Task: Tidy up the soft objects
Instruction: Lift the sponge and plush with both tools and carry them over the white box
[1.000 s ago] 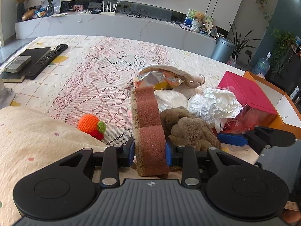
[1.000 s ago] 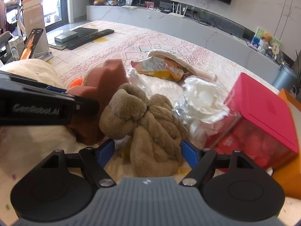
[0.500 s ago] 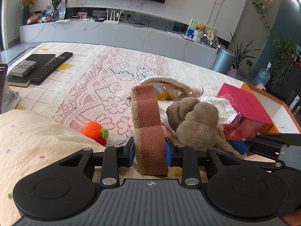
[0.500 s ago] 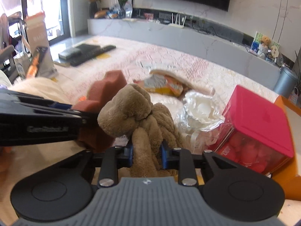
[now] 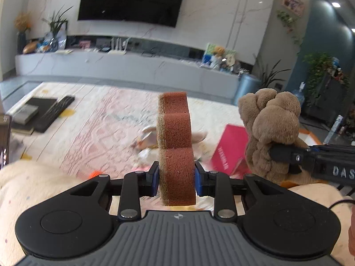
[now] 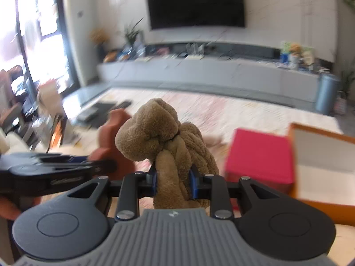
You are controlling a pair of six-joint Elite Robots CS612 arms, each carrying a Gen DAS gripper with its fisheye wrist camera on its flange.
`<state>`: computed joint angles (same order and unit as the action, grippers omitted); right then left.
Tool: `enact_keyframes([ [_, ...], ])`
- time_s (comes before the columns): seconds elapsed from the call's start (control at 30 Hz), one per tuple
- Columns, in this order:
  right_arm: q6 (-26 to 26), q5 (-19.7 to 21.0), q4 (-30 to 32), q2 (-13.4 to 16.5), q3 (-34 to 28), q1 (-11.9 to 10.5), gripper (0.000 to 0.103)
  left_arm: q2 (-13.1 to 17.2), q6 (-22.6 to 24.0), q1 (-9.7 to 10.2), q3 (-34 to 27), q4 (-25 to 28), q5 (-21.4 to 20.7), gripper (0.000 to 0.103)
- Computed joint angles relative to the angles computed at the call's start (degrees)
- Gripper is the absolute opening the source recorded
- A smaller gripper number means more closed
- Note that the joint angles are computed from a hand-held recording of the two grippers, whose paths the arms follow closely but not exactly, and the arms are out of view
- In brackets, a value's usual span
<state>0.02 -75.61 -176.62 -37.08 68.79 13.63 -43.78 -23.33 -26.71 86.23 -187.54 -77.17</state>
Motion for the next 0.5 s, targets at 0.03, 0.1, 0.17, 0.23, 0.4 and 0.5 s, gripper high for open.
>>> enact_keyframes([
  [0.03,1.0,-0.6,-0.9,-0.4,0.4,-0.3,0.026,0.0,0.4,-0.03,-0.3,-0.7,-1.2,0.034],
  [0.1,1.9,-3.1,-2.6,-1.2,1.1,-0.9,0.026,0.3,0.7,0.03,-1.6,-1.4,-4.1,0.034],
  [0.17,2.1,-6.2,-3.0,-1.7,1.2,-1.3,0.026,1.0,0.8,0.2,-3.6,-1.4,-7.9,0.034],
  [0.23,3.4,-8.0,-2.5,-2.1,1.1,-1.9,0.026,2.1,0.6,0.56,-6.2,-1.1,-12.8,0.034],
  [0.4,6.1,-11.8,1.2,-2.2,-0.3,-3.5,0.026,5.9,1.5,0.8,-14.7,3.7,-22.0,0.034],
  [0.5,8.6,-13.9,5.0,-1.6,-1.9,-4.7,0.027,9.0,2.7,0.91,-21.3,8.3,-26.9,0.034],
])
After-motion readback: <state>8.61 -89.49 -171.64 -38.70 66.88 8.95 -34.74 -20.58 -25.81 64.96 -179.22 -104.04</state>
